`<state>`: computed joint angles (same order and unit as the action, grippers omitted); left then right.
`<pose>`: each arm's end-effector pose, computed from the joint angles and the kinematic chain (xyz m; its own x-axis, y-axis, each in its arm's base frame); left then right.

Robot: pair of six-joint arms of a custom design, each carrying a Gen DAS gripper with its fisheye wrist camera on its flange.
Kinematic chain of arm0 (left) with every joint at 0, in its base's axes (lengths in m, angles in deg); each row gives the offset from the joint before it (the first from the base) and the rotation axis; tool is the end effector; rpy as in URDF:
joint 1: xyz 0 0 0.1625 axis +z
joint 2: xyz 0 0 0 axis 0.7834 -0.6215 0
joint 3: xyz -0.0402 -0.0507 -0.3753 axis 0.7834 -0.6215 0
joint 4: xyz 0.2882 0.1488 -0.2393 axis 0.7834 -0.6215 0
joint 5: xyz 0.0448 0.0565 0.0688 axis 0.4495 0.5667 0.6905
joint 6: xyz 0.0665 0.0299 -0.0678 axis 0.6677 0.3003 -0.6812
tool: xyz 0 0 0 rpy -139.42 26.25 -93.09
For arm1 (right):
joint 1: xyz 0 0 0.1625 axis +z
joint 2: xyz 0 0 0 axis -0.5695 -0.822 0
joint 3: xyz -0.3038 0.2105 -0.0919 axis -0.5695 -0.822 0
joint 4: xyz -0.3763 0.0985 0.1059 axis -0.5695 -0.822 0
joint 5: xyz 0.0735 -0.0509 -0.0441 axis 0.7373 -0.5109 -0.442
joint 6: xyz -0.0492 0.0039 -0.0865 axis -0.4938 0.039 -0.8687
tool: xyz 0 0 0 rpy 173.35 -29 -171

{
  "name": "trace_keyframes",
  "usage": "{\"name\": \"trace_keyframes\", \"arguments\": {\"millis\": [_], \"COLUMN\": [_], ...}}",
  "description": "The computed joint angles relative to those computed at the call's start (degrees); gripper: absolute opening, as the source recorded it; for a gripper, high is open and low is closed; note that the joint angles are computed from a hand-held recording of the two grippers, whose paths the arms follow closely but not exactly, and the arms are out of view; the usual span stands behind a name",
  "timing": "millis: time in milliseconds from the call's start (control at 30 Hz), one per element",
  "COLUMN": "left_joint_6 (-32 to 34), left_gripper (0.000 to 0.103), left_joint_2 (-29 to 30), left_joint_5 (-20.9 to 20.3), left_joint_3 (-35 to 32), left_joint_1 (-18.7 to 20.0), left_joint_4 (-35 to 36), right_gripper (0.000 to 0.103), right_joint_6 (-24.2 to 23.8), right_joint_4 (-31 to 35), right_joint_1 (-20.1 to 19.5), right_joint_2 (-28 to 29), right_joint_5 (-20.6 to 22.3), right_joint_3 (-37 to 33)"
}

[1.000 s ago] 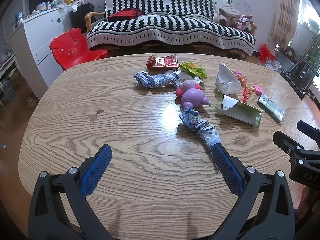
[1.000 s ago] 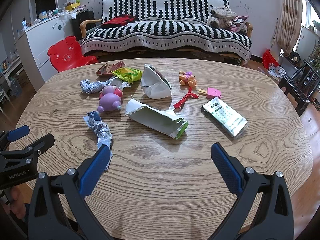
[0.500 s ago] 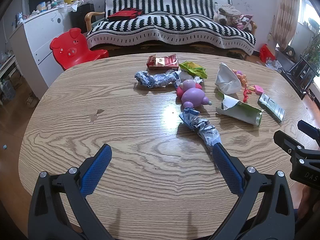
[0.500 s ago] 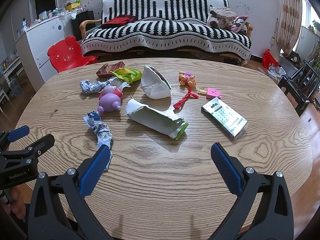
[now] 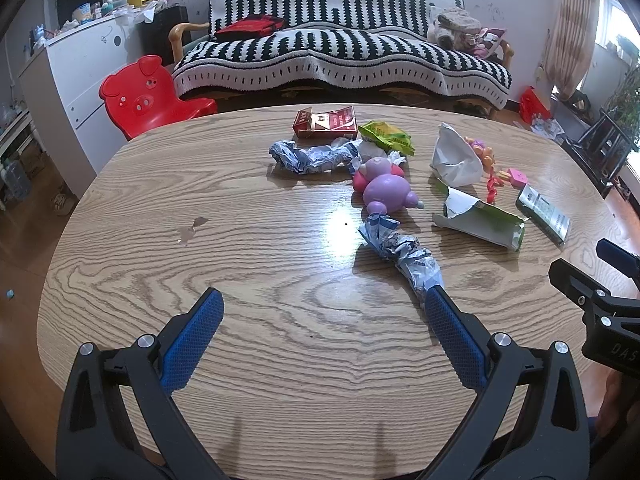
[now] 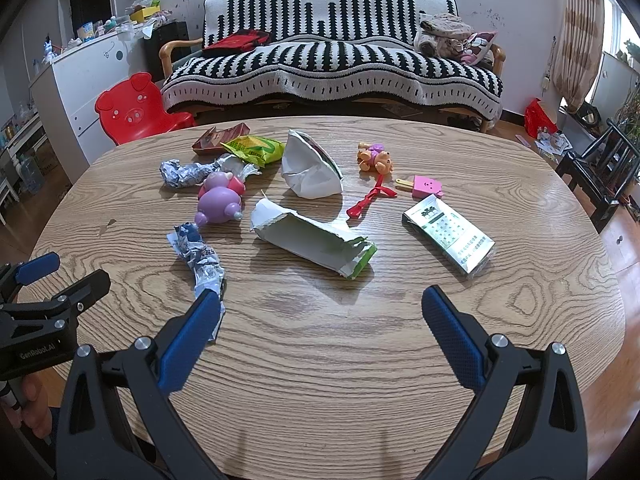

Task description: Collect trash

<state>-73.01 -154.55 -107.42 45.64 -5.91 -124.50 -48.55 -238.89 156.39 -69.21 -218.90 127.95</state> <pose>-0.2207 -0.5302 0.2847 -0.6989 0.1122 -0.7064 0.5120 0.7680 -0.3846 0.3673 -0.4936 0.2090 -0.7178 0.0273 0.6957 -0.4355 0.7620 -0.4792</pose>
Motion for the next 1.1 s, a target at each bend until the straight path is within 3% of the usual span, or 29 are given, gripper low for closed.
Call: {"name": "trace_keyframes", "arguments": {"millis": [767,1100], "left_joint_6": [-1.00,-3.51], "left_gripper": [0.098,0.098], "left_joint_2": [0.58,4.51], "left_joint_5": [-1.29,-2.61], "left_joint_3": [-1.12,-4.34], "left_joint_1": [0.52,2.35], "left_joint_4": [2.05,4.36], "right_gripper": [0.098,0.098], "right_joint_6": [0.15,-3.33], "right_joint_4": [0.62,-0.53], "right_joint_1": [0.06,-2.16], "right_joint_2": [-0.15,-0.71], "right_joint_5": [-0.03,1.55], "right_joint_3": [-0.40,-1.35]}}
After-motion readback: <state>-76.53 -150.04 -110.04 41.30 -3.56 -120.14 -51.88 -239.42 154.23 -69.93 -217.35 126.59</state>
